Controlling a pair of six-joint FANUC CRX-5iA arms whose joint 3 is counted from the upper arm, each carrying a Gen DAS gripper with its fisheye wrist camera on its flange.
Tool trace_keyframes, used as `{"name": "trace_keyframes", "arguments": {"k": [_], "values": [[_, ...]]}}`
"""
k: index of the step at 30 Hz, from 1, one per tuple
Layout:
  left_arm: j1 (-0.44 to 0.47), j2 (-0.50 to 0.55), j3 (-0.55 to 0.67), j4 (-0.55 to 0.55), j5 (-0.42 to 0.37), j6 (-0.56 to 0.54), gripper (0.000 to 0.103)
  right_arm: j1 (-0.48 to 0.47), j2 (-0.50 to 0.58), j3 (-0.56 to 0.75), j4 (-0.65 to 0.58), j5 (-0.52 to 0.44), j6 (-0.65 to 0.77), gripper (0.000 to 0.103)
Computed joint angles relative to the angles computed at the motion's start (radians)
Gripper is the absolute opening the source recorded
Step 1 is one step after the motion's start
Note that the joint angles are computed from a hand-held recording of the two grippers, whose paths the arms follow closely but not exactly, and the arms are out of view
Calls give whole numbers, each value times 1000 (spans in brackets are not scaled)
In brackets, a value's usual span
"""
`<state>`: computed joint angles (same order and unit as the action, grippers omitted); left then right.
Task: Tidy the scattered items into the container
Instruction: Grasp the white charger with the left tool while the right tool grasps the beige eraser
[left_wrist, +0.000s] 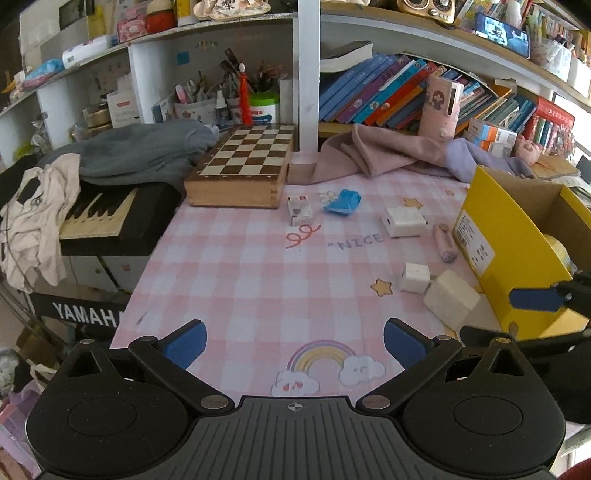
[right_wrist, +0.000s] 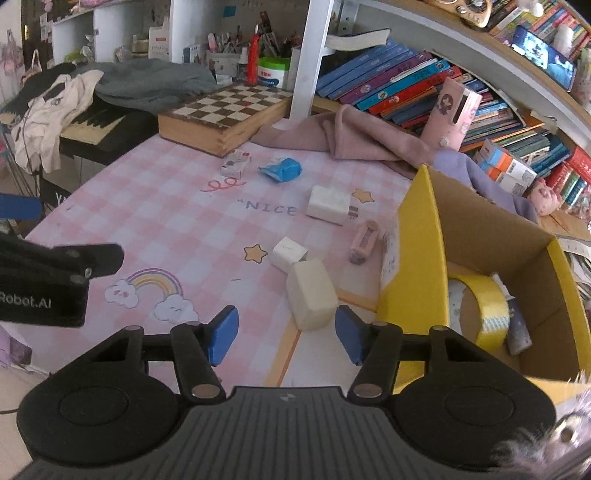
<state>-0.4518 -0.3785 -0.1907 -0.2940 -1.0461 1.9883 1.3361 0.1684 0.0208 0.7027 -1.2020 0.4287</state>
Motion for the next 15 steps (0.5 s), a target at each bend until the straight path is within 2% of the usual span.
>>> {"name": "trace_keyframes", "arguments": {"k": [11, 15], "values": [[69, 95, 13, 103, 99, -125, 103, -76, 111, 59, 9, -9, 70, 56], [85, 143, 23, 162, 144, -199, 103, -98, 138, 85, -33, -19, 104, 56]]}}
